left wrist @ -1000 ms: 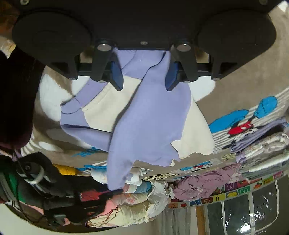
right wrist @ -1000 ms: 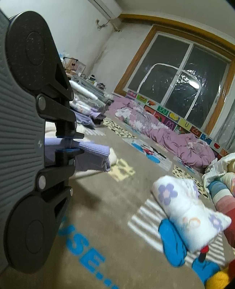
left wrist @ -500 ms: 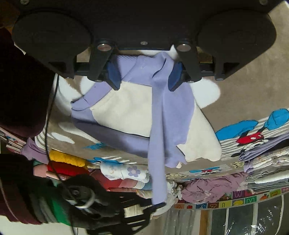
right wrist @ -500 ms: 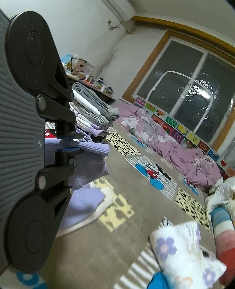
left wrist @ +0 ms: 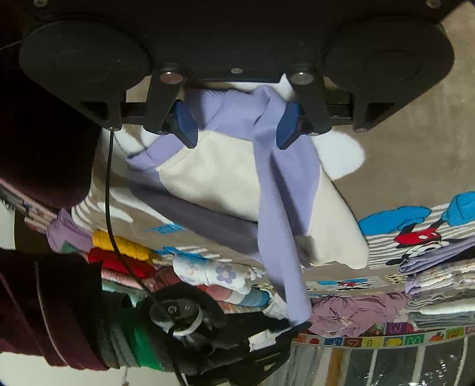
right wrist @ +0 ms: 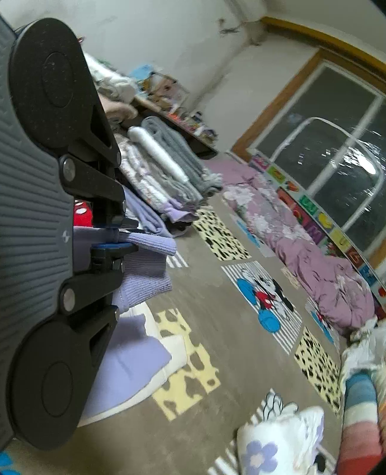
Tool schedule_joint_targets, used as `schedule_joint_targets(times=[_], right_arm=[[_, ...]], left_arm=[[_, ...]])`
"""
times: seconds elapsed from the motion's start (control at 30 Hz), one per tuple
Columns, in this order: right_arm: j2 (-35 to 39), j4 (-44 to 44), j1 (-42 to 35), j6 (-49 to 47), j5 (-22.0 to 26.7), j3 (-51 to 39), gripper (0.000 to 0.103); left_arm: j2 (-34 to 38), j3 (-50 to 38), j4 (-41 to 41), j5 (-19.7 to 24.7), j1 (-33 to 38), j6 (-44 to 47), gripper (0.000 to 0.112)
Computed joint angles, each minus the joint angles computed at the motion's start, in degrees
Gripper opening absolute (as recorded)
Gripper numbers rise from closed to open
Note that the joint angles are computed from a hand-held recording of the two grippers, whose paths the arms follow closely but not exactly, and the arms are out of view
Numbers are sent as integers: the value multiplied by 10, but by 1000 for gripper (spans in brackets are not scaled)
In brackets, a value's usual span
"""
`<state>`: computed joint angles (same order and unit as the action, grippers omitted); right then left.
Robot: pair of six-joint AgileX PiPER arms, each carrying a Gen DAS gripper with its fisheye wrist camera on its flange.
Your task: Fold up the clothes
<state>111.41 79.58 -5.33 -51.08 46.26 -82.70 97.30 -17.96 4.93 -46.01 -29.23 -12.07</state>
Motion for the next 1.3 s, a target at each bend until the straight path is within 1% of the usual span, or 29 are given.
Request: schedule_joint_targets(times=[0.23,0.4,0.47,0.53,0.77,0.87,0.9,0.97,1.0,1.03,1.07,1.13,1.17,1.23,1.3], right_arm=[[30,-124,60,79,-34,-71,11],[53,-178,86,117,-50,-105,11],[61,-193,94,126,-55,-116,11],[70,-222,102,148,-61,-130,11],[110,-312,127,209,-68,-181,11],[128,-330,132,228,-62,-200,11],[135,-323,131,224,-51,-209,12],[150,-300,126,208,-28,-226,19],[148,-263,117,178,-20,-219,22],[145,-215,106,139,-12,-208,23],[140,-176,97,105,-13,-192,26],[127,-137,82,63,-26,-163,26],[121,-130,77,43,-37,-151,28],[115,-127,68,12,-48,-140,28],[131,-169,65,37,-37,-163,29]], left_arm=[[6,0,43,-9,20,-25,58],[11,6,140,-34,73,-104,58],[15,7,194,-51,100,-148,64],[17,8,230,-62,120,-180,65],[16,12,254,-74,130,-206,66],[13,14,257,-74,130,-210,67],[15,14,266,-79,137,-215,67],[18,14,282,-88,150,-232,67],[20,13,290,-92,156,-240,68],[21,12,294,-94,159,-245,68],[22,12,298,-97,162,-249,68],[24,11,305,-101,167,-256,68],[25,11,306,-103,168,-258,68],[26,11,310,-106,171,-262,68],[28,7,317,-105,176,-270,68]])
